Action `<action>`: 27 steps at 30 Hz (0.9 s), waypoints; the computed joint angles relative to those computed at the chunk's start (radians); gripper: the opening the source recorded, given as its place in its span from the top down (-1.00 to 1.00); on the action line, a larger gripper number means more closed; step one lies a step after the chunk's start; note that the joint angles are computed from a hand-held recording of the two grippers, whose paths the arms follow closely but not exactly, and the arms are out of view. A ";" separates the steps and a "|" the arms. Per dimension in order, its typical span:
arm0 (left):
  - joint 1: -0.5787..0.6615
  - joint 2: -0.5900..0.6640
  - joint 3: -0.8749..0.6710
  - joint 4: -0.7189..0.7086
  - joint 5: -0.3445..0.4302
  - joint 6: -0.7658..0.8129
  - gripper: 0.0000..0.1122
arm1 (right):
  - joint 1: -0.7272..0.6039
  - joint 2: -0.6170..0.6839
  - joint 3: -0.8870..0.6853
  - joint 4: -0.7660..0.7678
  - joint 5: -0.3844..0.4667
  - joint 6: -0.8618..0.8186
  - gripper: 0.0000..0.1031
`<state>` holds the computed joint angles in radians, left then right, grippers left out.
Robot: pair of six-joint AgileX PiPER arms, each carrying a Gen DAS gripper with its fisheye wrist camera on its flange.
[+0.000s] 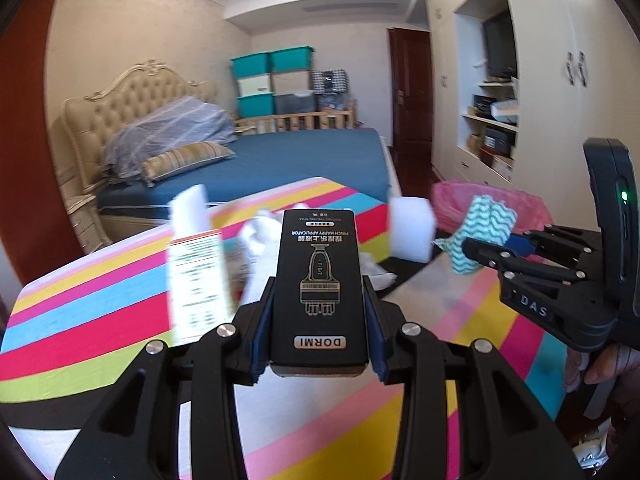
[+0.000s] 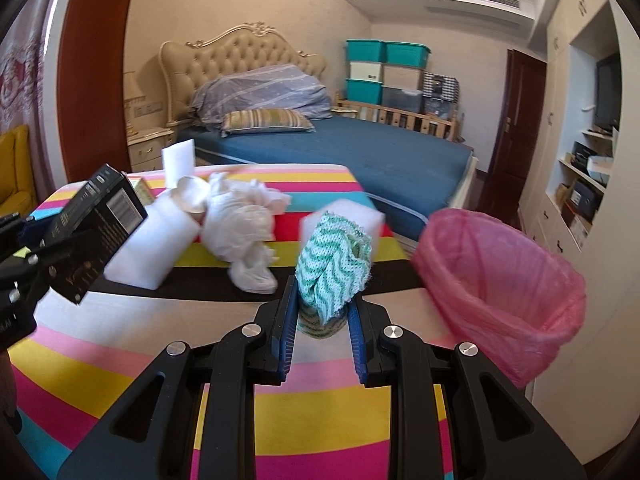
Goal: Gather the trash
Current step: 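Carry the teal-striped cloth over the pink bin with the right tool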
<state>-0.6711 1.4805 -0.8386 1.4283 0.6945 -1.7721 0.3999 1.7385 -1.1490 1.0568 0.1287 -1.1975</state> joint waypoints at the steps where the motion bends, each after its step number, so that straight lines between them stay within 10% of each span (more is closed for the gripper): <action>1: 0.000 0.023 -0.025 -0.008 -0.016 0.018 0.31 | -0.012 0.001 -0.002 0.017 0.007 -0.017 0.55; 27: 0.086 0.508 -0.726 -0.579 -0.236 0.715 0.31 | -0.376 0.170 -0.262 0.066 0.223 -0.107 0.55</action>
<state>-0.5855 1.9881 -1.5645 0.8493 0.4587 -1.0567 0.0241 1.9088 -1.4112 1.1230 0.3522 -1.3043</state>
